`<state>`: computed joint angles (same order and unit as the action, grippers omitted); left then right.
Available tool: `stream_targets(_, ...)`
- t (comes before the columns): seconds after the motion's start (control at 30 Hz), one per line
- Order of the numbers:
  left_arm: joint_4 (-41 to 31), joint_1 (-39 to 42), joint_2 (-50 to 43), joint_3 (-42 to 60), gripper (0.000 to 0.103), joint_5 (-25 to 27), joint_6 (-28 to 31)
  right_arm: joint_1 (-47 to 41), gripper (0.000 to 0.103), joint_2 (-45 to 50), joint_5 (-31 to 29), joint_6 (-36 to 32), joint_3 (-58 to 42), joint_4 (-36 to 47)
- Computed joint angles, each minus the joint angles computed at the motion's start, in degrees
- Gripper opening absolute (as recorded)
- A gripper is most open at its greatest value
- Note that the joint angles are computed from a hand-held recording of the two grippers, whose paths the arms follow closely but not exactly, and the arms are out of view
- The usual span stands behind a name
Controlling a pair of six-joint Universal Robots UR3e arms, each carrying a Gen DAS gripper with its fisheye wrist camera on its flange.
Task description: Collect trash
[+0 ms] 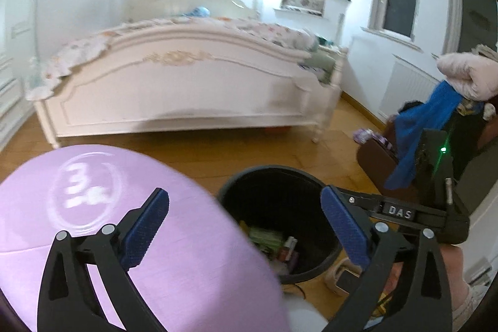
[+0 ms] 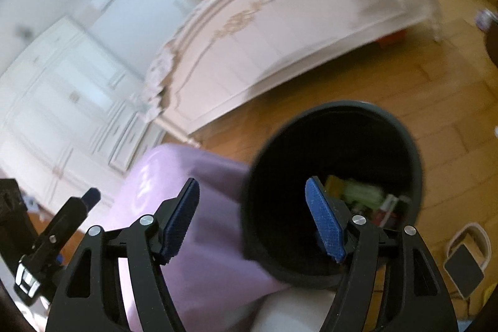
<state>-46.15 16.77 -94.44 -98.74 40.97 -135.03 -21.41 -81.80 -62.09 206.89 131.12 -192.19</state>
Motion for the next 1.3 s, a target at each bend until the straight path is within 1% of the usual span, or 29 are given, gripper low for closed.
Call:
stream_targets(0.1, 0.6, 6.1, 3.1, -2.5, 0.097, -2.3, 0.1, 8.2, 0.073, 1.3, -5.1, -0.4, -7.7, 4.2)
stream_targets(0.3, -3.2, 18.0, 4.5, -1.7, 0.097, -4.6, 0.6, 23.0, 0.079, 7.1, -14.7, -3.1, -25.1, 12.8)
stream_targets(0.37, -1.3, 20.7, 3.8, -1.5, 0.097, -4.3, -1.2, 27.1, 0.083, 10.3, -16.9, -4.2, -32.1, 16.6)
stream_targets(0.43, 0.0, 23.7, 3.0, -1.3, 0.097, -3.9, -2.2, 31.2, 0.084, 14.0, -19.4, -5.3, -39.4, 20.3)
stream_targets(0.57, 2.7, 29.4, 1.5, -1.3, 0.098, -4.0, -3.0, 37.0, 0.084, 19.8, -23.3, -7.1, -49.7, 23.9)
stream_targets(0.63, 3.0, 31.7, 1.1, -1.4, 0.098, -4.6, -3.1, 39.4, 0.084, 22.9, -25.4, -7.4, -55.1, 25.5)
stream_targets(0.7, 3.3, 34.0, 0.8, -1.8, 0.098, -5.5, -2.9, 41.9, 0.087, 26.0, -28.2, -8.0, -59.9, 26.2)
stream_targets(0.87, 5.9, 36.3, 1.2, -3.8, 0.098, -4.5, -2.6, 45.3, 0.094, 29.8, -32.5, -8.2, -64.5, 23.9)
stream_targets(0.93, 5.2, 37.4, 1.6, -4.4, 0.098, -5.3, -1.7, 45.7, 0.095, 30.4, -33.2, -8.1, -64.9, 23.0)
stream_targets(1.07, 6.1, 37.6, 1.0, -4.6, 0.098, -5.6, -1.9, 46.6, 0.095, 30.2, -34.7, -8.4, -63.9, 21.3)
stream_targets(1.3, 6.3, 38.8, 2.0, -6.0, 0.098, -7.1, -0.1, 48.3, 0.095, 28.0, -36.4, -10.1, -61.2, 18.7)
